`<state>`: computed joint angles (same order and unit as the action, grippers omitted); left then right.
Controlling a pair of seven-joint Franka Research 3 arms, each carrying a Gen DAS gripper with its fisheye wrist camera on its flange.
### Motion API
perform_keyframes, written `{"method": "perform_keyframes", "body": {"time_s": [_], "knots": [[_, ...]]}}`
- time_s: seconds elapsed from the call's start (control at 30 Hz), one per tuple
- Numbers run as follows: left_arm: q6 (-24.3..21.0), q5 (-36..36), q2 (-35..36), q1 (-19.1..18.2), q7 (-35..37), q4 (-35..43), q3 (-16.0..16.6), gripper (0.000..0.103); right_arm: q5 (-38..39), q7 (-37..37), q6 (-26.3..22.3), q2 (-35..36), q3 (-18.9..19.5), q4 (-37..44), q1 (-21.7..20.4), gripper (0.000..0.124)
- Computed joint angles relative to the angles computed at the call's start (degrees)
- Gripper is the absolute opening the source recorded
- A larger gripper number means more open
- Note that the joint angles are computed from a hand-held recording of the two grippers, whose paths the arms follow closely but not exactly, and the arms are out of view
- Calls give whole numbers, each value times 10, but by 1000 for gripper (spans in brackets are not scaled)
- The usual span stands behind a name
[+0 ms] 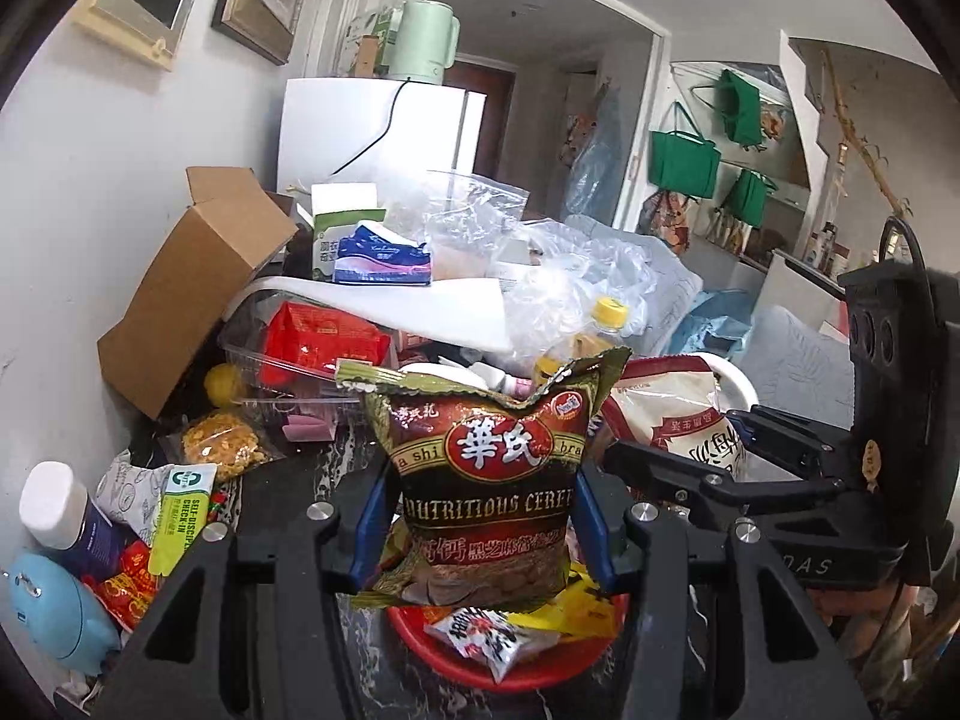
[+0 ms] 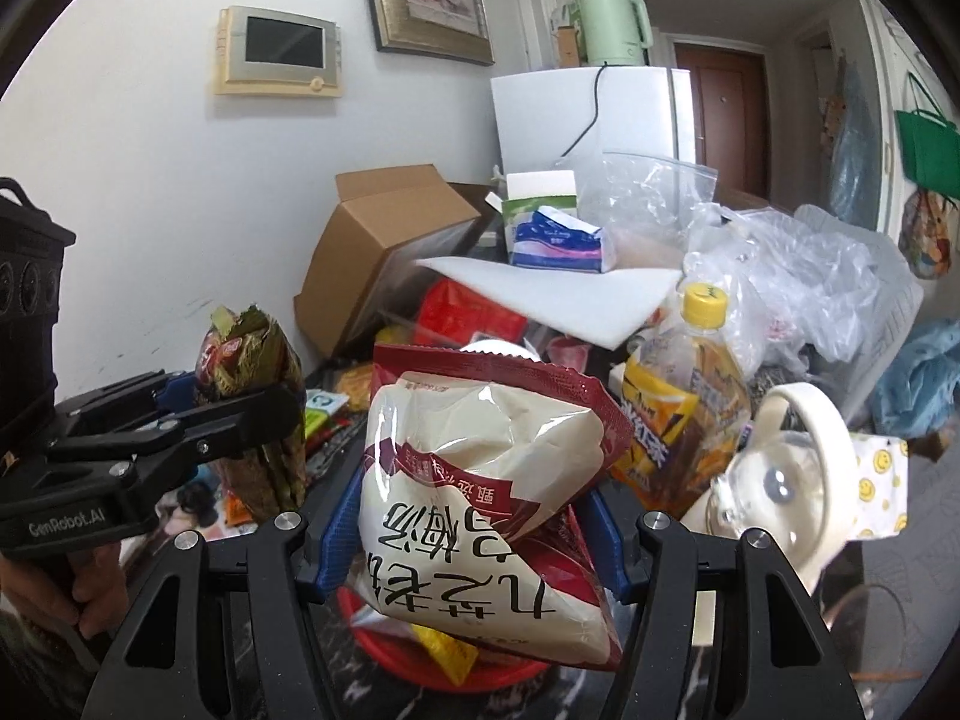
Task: Organize snacks
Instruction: 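Lower both packets into the red basket and open both grippers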
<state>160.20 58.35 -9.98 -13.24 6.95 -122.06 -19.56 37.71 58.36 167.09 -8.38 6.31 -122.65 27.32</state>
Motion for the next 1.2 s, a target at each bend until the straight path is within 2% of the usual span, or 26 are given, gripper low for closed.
{"method": "perform_keyframes", "body": {"time_s": [0.1,0.2,0.27,0.33,0.37,0.5,0.63,0.77,0.87,1.0,1.2], "knots": [[-6,13,19,3,-9,9,1,51,1,3,-10,31,-2,27,-5,63],[-1,-21,47,-8,32,15,14,51,34,-17,-21,63,-1,49,-10,63],[14,-37,66,-11,37,15,24,51,-14,23,-34,79,4,58,-21,63],[16,-99,82,-20,95,17,32,51,-47,47,-27,87,9,59,-27,63],[20,-110,88,-23,100,17,35,51,-62,61,-27,90,10,59,-29,63],[25,-167,110,-36,156,21,41,51,-89,80,-30,102,13,63,-35,63],[1,-170,125,-49,171,34,45,51,-109,88,-29,111,15,67,-39,63],[0,-224,135,-51,210,35,48,51,-94,80,-24,119,19,72,-42,63],[-23,-239,138,-56,223,41,49,51,-89,80,-26,128,21,77,-42,63],[-35,-284,137,-55,256,42,48,51,-98,88,-54,141,21,89,-45,63],[-48,-382,125,-50,328,36,43,51,-23,35,-129,153,29,116,-61,63]]}}
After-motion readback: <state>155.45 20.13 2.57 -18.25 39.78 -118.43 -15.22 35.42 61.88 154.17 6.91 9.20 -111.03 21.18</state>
